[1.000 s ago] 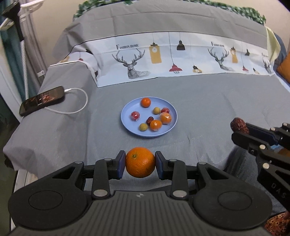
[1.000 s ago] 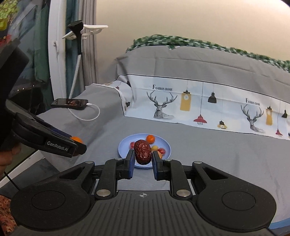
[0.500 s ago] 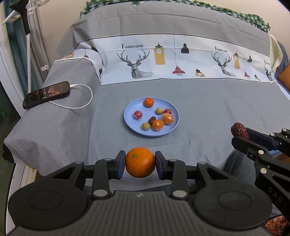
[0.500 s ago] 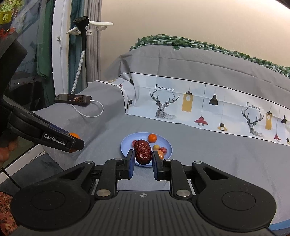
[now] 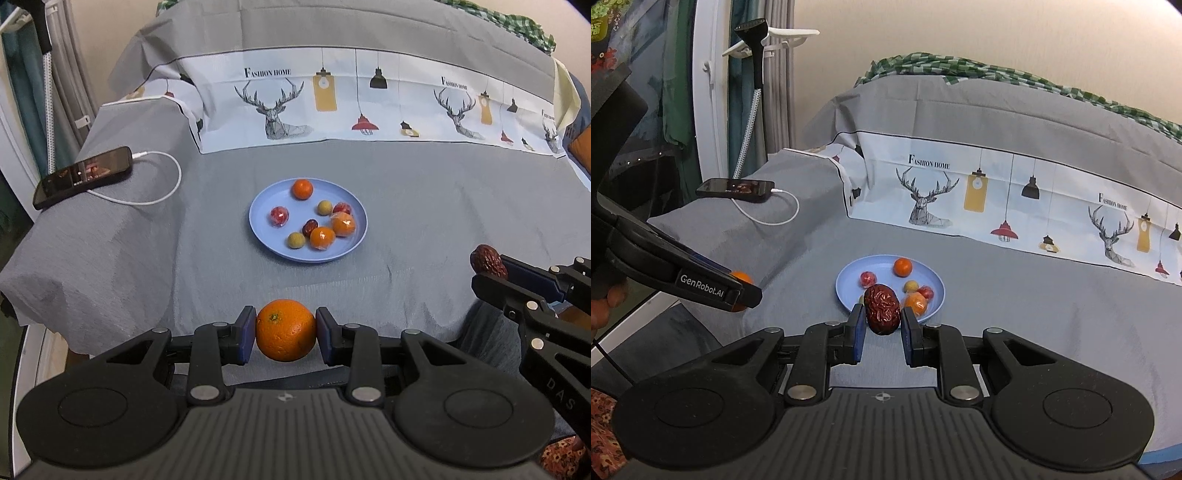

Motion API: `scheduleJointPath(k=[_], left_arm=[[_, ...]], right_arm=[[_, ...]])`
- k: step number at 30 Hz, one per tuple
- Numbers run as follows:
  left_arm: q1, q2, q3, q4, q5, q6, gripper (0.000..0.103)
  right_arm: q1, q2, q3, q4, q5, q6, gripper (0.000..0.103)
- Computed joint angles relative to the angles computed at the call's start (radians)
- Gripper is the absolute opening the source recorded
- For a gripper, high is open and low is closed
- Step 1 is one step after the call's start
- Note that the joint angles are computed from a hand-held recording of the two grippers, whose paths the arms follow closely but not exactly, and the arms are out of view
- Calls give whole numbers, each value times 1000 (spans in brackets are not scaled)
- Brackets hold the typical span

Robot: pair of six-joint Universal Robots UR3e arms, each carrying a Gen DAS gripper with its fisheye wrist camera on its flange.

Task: Organize fruits
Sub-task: 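Carry the mandarin and the date over the blue plate with both tools, then open both tools to drop the mandarin and date onto the plate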

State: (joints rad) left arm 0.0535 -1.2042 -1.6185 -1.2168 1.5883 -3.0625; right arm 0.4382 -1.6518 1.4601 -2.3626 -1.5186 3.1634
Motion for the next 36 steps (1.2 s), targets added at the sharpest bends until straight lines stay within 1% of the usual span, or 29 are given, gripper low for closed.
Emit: scheduleJointPath(k=[11,15,19,25,31,36], left_arm=[[51,-85,26,-12,-19,20,38],[73,-164,79,-4,-41,24,38],[76,-286,175,24,-57,11,38],[56,-547,415,25,-78,0,38],[41,-798,664,-9,-75,9,38],[37,-984,870,-49,-75,34,39]], right_arm=[[-14,80,-55,42,21,12,21],[-23,140,-100,58,29,19,21],[-32,235,-181,69,26,22,21],[-44,436,-379,88,12,25,21],[-63,674,-653,155,22,16,21],[-74,859,-891,225,40,-19,21]])
